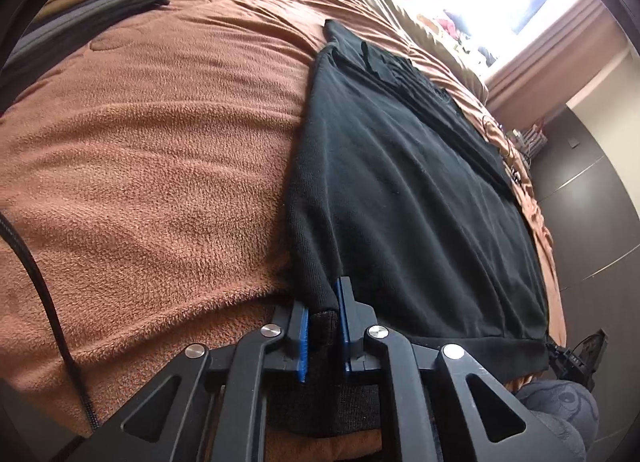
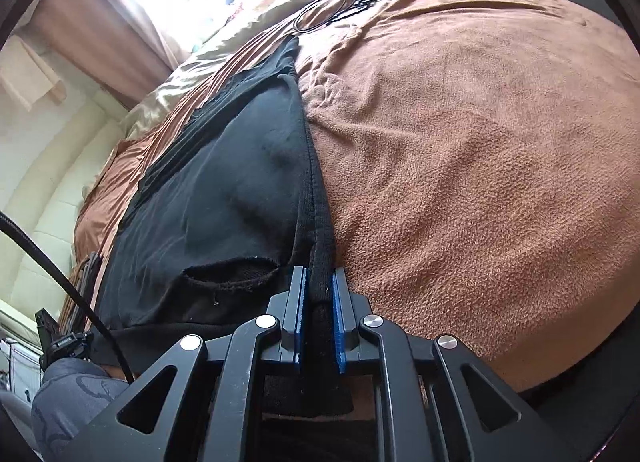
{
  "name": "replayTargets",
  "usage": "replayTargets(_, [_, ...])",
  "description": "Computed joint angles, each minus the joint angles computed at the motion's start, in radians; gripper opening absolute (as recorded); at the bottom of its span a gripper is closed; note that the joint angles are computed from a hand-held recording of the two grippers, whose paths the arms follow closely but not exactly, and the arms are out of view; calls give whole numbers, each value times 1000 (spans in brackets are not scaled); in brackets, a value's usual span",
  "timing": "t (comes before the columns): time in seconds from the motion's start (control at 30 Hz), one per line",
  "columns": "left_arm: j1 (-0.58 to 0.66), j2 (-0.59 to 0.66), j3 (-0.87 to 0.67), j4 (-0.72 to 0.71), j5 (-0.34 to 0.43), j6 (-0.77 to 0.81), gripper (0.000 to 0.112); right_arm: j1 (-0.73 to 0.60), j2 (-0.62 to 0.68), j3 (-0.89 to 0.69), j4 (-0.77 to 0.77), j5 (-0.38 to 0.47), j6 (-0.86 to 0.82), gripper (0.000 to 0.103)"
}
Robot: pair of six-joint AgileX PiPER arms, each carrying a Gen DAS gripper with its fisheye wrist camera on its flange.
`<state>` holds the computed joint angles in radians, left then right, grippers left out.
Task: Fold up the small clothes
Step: 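Lift the hem with both tools and fold it over toward the collar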
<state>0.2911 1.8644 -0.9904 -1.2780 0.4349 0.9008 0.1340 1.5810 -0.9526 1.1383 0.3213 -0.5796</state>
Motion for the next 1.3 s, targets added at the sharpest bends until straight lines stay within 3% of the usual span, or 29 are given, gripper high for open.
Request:
replayTargets(0.07, [26, -25, 29, -94, 30, 84, 11, -2, -22, 3, -21, 10, 20, 7])
replayTargets(0.2, [60, -107, 88, -186, 65, 172, 10, -28, -90, 47, 162, 35, -160, 7])
replayTargets(0.33, [107, -194, 139, -273, 148, 239, 9, -48, -141, 64, 235, 88, -245, 6])
replayTargets(0.57, [151, -330, 155, -228, 227, 152, 8, -86, -270, 74, 301, 156, -305, 6])
replayTargets(1.03, [306, -681, 278, -159, 412, 20, 8, -256, -577, 245, 363, 347, -382, 6])
replayTargets(1.3, [468, -908, 290, -74, 596, -109, 8, -477, -779, 344, 356, 562, -359, 6])
